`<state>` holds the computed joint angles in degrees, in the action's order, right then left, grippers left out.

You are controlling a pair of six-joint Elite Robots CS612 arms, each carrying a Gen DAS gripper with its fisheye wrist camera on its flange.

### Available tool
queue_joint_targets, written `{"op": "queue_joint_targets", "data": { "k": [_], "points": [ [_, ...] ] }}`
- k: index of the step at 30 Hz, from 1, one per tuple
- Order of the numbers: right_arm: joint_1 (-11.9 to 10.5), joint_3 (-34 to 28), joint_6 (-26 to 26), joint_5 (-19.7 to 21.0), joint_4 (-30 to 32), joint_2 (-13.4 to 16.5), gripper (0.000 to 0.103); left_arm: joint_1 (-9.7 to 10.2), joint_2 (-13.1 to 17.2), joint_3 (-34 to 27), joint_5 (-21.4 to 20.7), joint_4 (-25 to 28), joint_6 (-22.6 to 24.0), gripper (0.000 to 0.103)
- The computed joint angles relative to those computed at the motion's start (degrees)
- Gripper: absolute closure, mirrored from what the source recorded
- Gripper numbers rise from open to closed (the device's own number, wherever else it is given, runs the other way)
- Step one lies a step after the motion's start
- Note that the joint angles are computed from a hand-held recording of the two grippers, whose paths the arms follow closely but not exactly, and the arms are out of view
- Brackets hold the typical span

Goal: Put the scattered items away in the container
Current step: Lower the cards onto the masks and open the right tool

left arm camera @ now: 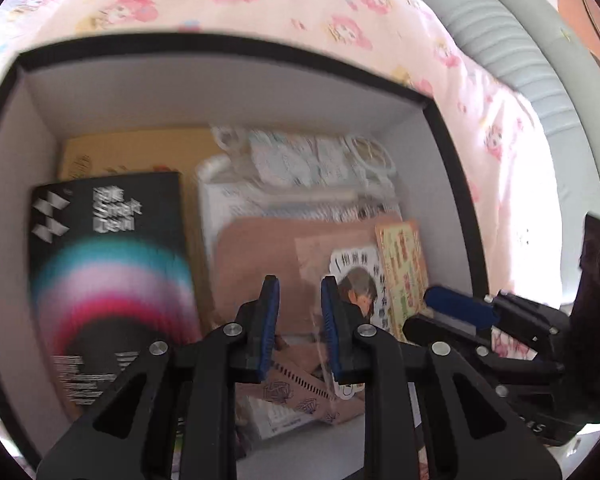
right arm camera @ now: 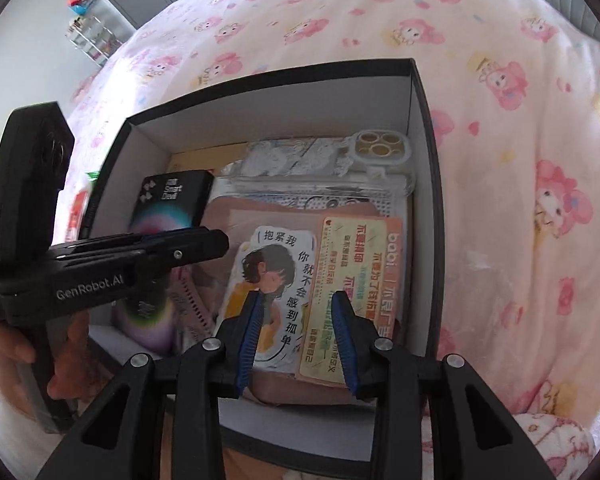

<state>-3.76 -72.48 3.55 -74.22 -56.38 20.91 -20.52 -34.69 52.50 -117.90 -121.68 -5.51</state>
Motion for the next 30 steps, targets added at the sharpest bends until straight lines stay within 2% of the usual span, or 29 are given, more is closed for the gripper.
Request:
{"op": "queue_joint_targets", "data": {
  "k": [3,6,7,9,11,14,18,22,25,27,30],
  "points": [
    [0.4,-0.1,-0.1,-1.3,0.8,-0.1,0.071,0.27,-0.1,0.8,-5.0,0.7,2.1,0.083],
    [-0.1,-1.1,0.7,1.2,0.6,0.0,0.071,0.51,-1.1,2.5,-6.6,-3.2,2.1,0.084],
    [-0.1,-1.4,0.7,0.9,-0.9,0.0,0.071,0.56,-1.5,3.3,-5.8,-5.7,1.2,0.084],
    [0.5,-0.5,-0.6,-2.7,-4.3,-0.5,0.071,0.46,-2.1,4.3,-2.1,-9.8,-1.2,0.084],
    [1.1,2.2,-2.4,-6.0,-6.1,-1.6,0.071,0.42,-2.4,4.7,1.1,-11.4,-2.8,0.083],
    [1.9,6.4,-3.1,-9.5,-7.1,-3.1,0.072,0.48,-2.4,4.6,3.4,-11.6,-4.4,0.083],
    [2.1,8.4,-3.7,-6.1,-6.5,-3.4,0.072,0.71,-2.1,4.6,3.0,-11.3,-5.3,0.083],
    [2.5,10.9,-2.5,-8.3,-5.8,-4.0,0.072,0.86,-1.7,4.2,3.1,-10.1,-4.7,0.08],
    [2.2,11.9,-0.9,-7.4,-3.0,-4.5,0.072,0.79,-1.4,4.1,2.5,-10.3,-4.8,0.078],
    [1.9,10.0,-0.6,-5.4,-0.9,-3.9,0.072,0.94,-1.3,4.4,0.9,-11.3,-5.1,0.078],
    [1.0,2.5,2.3,0.2,0.7,-1.4,0.072,1.27,-1.3,5.1,-3.5,-13.2,-5.2,0.078]
  ]
}}
